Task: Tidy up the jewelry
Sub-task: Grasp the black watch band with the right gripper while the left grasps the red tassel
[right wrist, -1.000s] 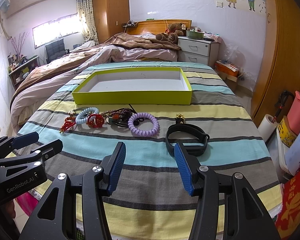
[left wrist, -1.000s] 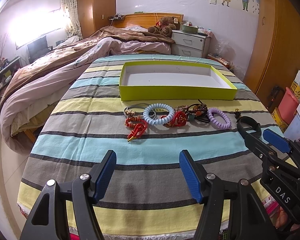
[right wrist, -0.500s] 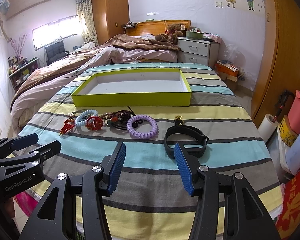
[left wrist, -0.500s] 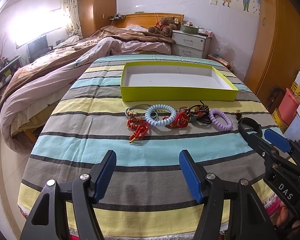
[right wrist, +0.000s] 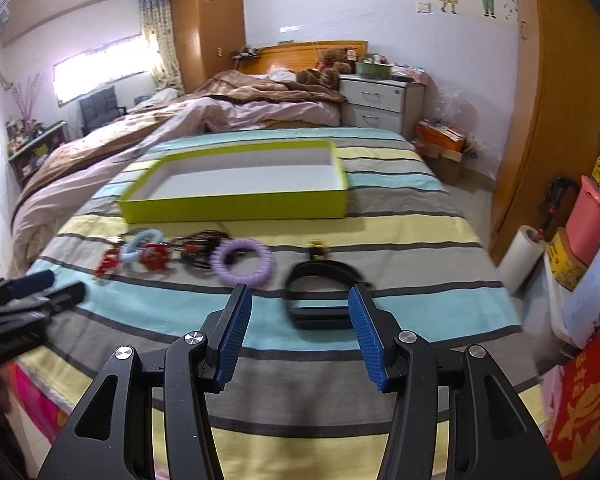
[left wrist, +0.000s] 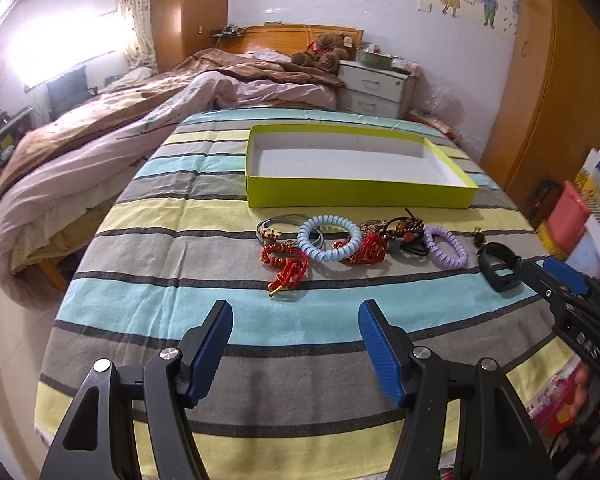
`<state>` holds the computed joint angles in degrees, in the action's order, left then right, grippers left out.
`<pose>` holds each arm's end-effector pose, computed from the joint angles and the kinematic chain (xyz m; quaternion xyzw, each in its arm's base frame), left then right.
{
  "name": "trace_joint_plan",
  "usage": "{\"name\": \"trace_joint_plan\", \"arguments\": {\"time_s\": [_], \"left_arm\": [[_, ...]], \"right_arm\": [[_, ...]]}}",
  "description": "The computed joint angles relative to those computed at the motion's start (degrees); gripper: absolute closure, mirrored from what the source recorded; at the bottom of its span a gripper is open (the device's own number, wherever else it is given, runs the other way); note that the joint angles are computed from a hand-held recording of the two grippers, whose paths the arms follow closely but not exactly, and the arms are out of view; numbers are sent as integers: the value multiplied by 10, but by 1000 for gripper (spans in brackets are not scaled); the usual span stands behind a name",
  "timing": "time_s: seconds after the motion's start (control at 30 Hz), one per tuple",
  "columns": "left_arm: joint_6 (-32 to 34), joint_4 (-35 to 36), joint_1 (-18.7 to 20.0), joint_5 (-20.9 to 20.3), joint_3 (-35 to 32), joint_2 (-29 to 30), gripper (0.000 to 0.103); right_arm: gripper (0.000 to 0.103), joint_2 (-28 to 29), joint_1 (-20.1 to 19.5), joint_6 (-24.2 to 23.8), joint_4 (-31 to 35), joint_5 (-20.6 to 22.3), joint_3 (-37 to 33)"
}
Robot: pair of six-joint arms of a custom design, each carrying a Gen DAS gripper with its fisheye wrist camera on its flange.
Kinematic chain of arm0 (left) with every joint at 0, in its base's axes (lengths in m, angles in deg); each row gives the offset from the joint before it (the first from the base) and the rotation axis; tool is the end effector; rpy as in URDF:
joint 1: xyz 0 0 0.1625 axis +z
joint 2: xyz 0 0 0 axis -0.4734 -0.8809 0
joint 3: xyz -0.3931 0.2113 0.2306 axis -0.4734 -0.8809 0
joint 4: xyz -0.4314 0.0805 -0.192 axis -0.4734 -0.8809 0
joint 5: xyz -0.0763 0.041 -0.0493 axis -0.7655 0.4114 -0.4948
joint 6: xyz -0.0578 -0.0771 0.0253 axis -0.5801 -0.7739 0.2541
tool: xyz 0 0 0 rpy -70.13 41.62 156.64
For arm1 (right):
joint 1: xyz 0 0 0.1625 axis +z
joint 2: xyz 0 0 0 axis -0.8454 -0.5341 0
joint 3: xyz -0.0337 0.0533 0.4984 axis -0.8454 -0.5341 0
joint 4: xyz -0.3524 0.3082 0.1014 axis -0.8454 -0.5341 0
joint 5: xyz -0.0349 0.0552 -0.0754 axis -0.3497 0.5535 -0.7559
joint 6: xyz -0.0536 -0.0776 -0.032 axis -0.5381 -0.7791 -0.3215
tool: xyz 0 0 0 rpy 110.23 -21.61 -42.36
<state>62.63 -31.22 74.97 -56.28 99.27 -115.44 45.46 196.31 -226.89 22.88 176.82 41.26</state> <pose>0.0371 -0.2674 0.3688 0.1559 0.8816 -0.3271 0.3024 0.3724 -0.2625 -0.0613 0.1787 -0.8479 0.3810 0.3223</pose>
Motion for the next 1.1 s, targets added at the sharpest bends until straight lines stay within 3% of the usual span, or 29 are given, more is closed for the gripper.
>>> {"name": "trace_joint_plan", "arguments": {"time_s": [0.13,0.27,0.3,0.53,0.67,0.87,0.9,0.97,1.1], "left_arm": [[59,-75,57,-32,-8,26,38],[92,-116,103,-57,-18,58,38],[105,-120,115,-68,-23,65,38],[142,-141,154,-114,-38,90,38],[145,-149,160,-123,-43,102,38],[142,-148,162,-118,-48,113,38],[140,-144,162,-118,-50,115,38],[143,-143,168,-129,-53,119,38],[148,-154,172,-135,-56,136,38]], "right_arm": [[51,-13,-20,17,14,25,14],[51,-21,-47,28,35,7,18],[51,-30,-58,16,27,-14,23],[51,-41,-97,-33,35,-78,20],[51,-37,-107,-82,59,-102,4],[52,-24,-124,-99,93,-128,-15],[56,-25,-125,-104,88,-132,-13],[75,-29,-128,-103,86,-141,-9],[86,-34,-128,-96,82,-139,-3]]}}
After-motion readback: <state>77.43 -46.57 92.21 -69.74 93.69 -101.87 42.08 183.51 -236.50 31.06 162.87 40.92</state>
